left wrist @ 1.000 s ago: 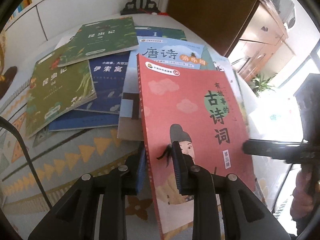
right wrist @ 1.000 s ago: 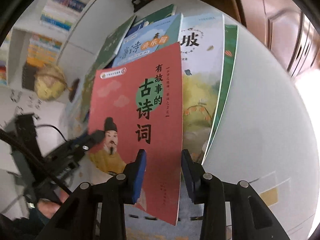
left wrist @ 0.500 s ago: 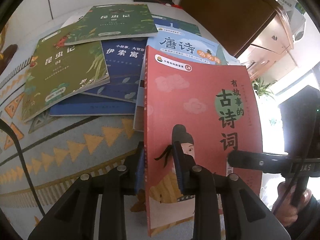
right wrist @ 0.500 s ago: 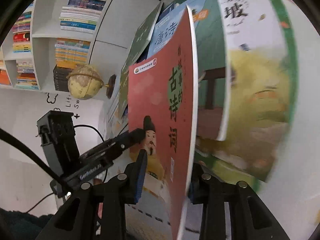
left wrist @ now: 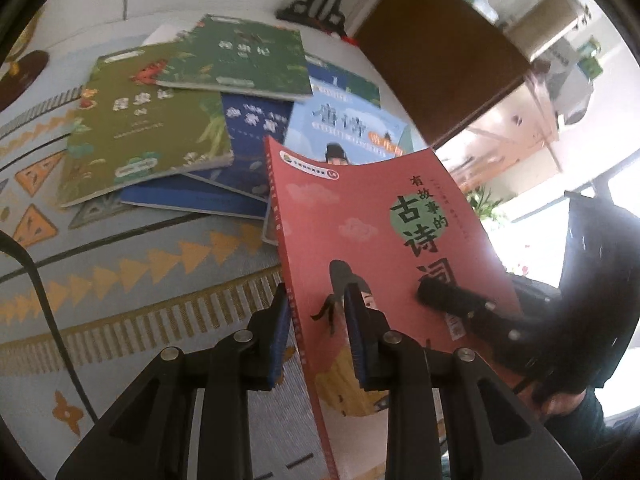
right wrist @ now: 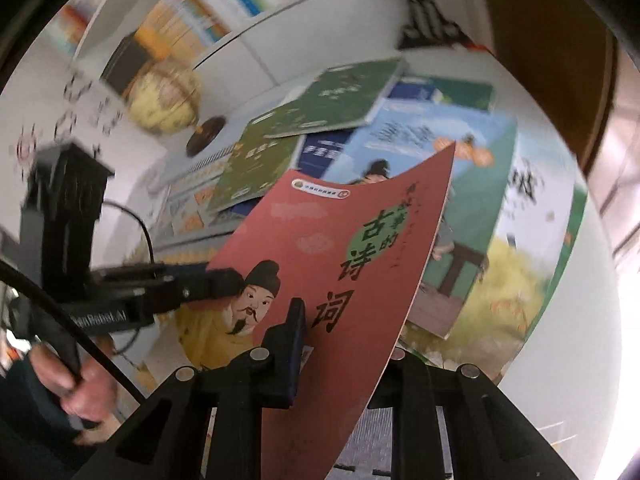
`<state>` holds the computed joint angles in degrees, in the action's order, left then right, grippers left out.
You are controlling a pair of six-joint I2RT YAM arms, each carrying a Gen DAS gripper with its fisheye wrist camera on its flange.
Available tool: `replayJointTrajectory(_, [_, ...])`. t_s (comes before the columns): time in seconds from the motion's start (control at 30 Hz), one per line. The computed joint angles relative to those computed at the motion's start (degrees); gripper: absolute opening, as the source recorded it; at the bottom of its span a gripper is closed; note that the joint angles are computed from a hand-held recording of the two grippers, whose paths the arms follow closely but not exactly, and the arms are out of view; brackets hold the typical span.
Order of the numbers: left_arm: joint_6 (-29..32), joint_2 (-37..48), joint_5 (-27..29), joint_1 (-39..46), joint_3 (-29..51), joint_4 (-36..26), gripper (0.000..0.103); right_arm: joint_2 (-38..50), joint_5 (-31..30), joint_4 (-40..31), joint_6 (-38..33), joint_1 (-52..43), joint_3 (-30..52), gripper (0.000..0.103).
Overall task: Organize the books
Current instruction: 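Lift the red book with both grippers and carry it toward the globe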
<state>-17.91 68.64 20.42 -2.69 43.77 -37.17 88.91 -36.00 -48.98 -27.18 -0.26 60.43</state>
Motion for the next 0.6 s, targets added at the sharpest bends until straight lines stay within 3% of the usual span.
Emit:
replayJointTrajectory(0.17, [4.3, -7.0, 1.6, 6.1, 1.3, -6.5, 0.023, -5.2, 1.6, -0.3, -0.8, 4.3, 0.7, 0.021])
replayJointTrajectory(0.27, [11.3, -10.3, 5.8, 15.2, 2.8, -12.2, 0.023, -8.4, 3.5, 0.8, 2.2, 9.9, 2.1, 0.021])
replayJointTrajectory(0.43, [30.1, -9.3, 13.0, 37.3, 8.5, -22.9, 0.023, -11.6, 10.6, 5.4, 11.4, 24.9, 5.2, 0.021])
replayJointTrajectory(0.6, [52.1, 0.6, 18.4, 63.4, 17.5, -33.0, 0.023, -7.6, 17.0, 10.2, 20.0, 41.1, 10.8, 0.021])
